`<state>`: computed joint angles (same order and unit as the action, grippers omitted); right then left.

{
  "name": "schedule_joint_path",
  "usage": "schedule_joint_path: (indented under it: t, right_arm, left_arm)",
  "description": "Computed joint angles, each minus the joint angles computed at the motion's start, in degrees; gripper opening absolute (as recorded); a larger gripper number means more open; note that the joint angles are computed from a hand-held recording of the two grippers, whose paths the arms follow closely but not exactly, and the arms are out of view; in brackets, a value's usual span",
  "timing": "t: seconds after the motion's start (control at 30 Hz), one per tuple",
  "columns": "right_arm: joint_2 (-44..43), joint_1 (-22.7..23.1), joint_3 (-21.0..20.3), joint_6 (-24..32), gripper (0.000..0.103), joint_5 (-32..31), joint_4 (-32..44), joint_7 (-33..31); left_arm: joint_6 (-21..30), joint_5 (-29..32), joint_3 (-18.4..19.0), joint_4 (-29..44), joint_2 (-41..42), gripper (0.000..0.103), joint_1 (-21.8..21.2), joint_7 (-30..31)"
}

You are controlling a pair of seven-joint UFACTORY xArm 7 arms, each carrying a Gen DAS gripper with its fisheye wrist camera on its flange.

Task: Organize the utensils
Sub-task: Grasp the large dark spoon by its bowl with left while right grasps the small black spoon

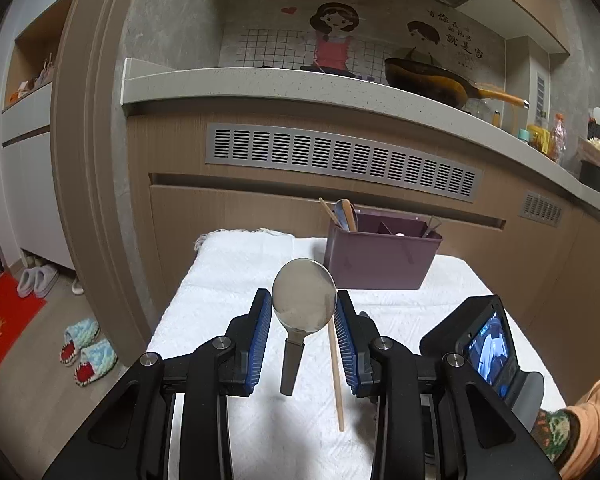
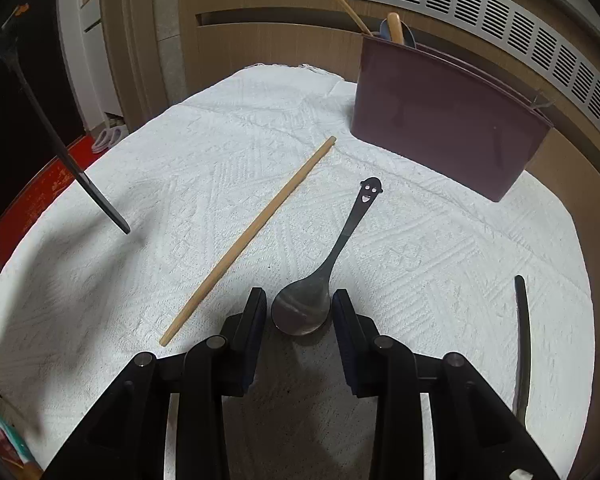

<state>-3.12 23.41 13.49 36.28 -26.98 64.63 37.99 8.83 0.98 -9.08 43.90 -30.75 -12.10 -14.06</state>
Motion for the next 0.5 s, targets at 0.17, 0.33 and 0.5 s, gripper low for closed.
schedule_joint_path:
  t: [0.17,0.33,0.5]
  right_arm:
    - [-3.5,-0.6,-0.5,0.1,0.027,4.4,-2.5,-3.6]
    - [-10.8,-3.1,0.4,-0.9,0.026,2.3,-6.4,-3.9]
    - [-18.3,-7.7,2.1,-2.9,0.026,0.3,-9.5,-3.2]
  left_arm:
    - [0.3,-0.1,-0.1,-0.7,-1.4,0.033,-0.3,-0.1]
    - [1.3,-0.1,-0.6,0.0,-1.6,0.033,-0.8,-0.2]
    - [2.3,0.0,-1.3,1.4,-1.1,0.033,-1.9,-0.2]
